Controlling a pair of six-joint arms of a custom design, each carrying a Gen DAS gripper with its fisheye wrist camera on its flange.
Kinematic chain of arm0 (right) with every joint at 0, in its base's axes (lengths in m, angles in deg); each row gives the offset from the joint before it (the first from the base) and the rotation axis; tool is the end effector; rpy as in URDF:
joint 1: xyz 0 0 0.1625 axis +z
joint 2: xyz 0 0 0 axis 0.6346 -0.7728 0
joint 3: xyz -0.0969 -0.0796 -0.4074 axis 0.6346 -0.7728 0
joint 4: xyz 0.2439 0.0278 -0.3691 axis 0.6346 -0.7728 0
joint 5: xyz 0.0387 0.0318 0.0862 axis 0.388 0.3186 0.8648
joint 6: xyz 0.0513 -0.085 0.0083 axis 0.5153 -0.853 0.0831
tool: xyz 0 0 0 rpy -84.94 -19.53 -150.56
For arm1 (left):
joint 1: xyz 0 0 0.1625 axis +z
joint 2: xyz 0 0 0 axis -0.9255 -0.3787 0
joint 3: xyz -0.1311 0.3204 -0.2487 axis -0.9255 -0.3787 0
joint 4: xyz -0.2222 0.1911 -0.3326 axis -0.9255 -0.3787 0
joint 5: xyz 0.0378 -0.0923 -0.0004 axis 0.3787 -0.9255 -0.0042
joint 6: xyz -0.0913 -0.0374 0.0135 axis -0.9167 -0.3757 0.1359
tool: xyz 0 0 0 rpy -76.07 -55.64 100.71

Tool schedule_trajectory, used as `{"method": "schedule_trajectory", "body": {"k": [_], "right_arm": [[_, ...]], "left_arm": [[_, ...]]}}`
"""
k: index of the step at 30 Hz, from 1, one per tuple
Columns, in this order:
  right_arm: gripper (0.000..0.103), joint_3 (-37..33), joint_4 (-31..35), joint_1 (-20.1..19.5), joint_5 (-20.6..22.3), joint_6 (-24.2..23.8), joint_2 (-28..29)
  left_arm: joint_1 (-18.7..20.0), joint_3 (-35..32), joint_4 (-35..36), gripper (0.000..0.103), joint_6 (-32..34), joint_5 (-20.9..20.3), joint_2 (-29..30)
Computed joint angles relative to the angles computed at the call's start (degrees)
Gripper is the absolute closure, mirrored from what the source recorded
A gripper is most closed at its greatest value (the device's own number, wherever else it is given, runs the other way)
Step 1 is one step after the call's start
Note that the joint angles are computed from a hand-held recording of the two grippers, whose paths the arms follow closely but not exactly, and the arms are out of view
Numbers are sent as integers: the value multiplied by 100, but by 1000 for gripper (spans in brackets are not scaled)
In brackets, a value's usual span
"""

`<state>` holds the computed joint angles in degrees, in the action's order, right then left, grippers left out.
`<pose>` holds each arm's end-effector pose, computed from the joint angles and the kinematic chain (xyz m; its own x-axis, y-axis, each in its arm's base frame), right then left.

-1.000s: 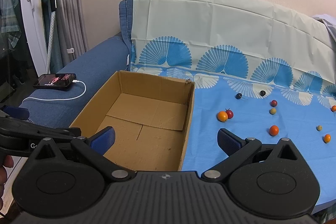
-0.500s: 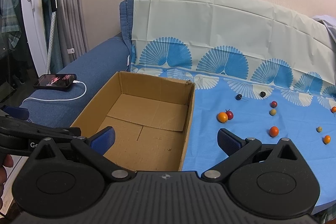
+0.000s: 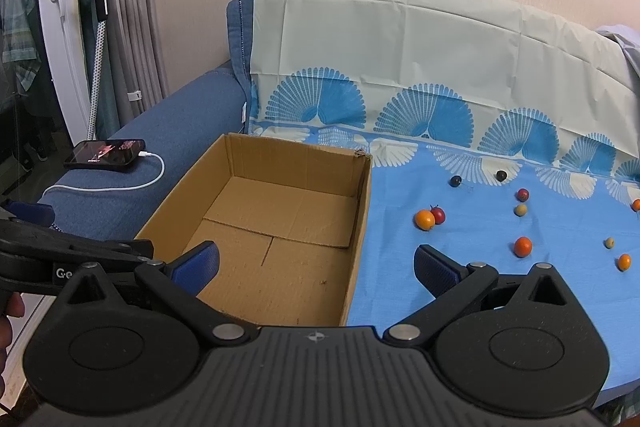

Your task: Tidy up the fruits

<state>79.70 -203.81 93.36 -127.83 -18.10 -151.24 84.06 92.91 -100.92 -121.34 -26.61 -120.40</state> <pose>0.3775 -0.3200 0.2706 -0.7038 -0.2272 0.6731 -0.6558 0.5720 -0.4926 -0.3644 -0.3311 0.2993 -0.5791 -0.1441 -0.8024 0.4849 0.7304 -0.4811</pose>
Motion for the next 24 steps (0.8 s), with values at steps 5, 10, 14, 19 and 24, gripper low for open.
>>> {"method": "schedule_trajectory", "body": {"k": [5,10,14,19,24], "right_arm": [[1,57,173,-207,359,181,-334],[1,129,-214,-529,222,-233,-683],[1,230,-968,-985,238,-930,-1058],[1,25,-1859,-2010,599,-1878,-1565],[1,-867,-2334,-3203,971,-2512,-1696]], "left_arm": [[31,-101,-430,0,392,-46,162],[62,-249,-1065,0,1028,247,659],[173,-427,-2219,0,1939,355,1210],[612,-1247,-3387,0,3464,122,2409],[1138,-2513,-5041,0,5101,-377,3870]]}}
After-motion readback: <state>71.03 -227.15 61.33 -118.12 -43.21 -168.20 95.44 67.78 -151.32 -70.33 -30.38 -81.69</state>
